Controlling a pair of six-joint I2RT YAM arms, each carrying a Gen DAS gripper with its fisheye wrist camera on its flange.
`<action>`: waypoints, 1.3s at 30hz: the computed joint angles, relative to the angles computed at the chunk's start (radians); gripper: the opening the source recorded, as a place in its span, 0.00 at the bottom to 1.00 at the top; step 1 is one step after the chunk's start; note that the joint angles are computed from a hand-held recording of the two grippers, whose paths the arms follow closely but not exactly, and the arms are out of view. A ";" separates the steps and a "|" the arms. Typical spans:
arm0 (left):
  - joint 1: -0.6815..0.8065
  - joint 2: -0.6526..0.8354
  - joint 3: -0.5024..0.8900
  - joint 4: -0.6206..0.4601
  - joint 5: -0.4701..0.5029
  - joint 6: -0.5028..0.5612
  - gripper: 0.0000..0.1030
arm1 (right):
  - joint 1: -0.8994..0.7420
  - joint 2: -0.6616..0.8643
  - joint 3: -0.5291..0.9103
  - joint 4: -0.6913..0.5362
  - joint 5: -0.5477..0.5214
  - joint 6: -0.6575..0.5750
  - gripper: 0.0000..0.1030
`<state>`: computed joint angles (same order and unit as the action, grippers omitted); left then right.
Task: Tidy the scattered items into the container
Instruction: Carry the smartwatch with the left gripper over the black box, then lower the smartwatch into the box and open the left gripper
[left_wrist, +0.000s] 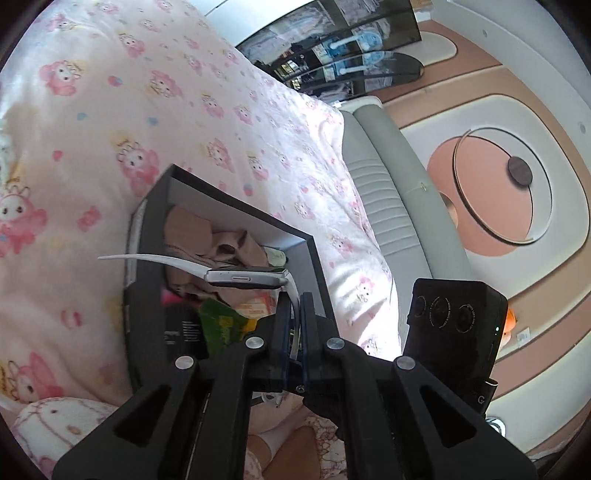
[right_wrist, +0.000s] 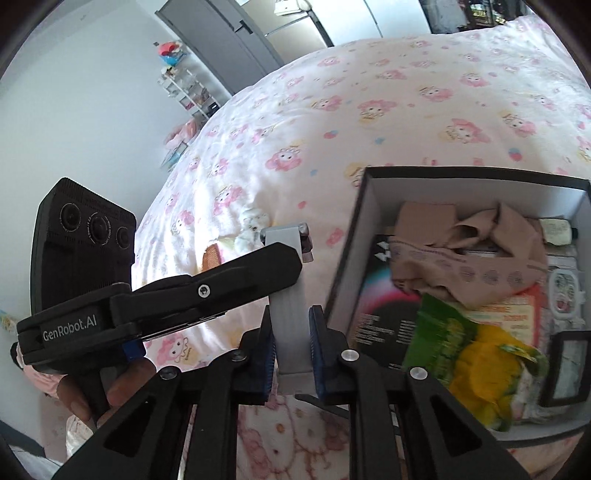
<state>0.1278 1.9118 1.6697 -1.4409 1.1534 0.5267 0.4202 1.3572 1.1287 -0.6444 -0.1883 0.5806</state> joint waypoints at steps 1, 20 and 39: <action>-0.032 -0.035 -0.039 0.055 -0.007 -0.050 0.01 | -0.023 -0.033 -0.022 -0.015 0.004 -0.011 0.14; -0.511 0.014 -0.067 0.596 -0.397 -0.604 0.06 | -0.609 -0.120 -0.202 -0.086 -0.117 -0.310 0.14; -0.427 0.086 0.012 0.588 -0.424 -0.643 0.18 | -0.713 -0.086 -0.201 -0.079 -0.176 -0.351 0.14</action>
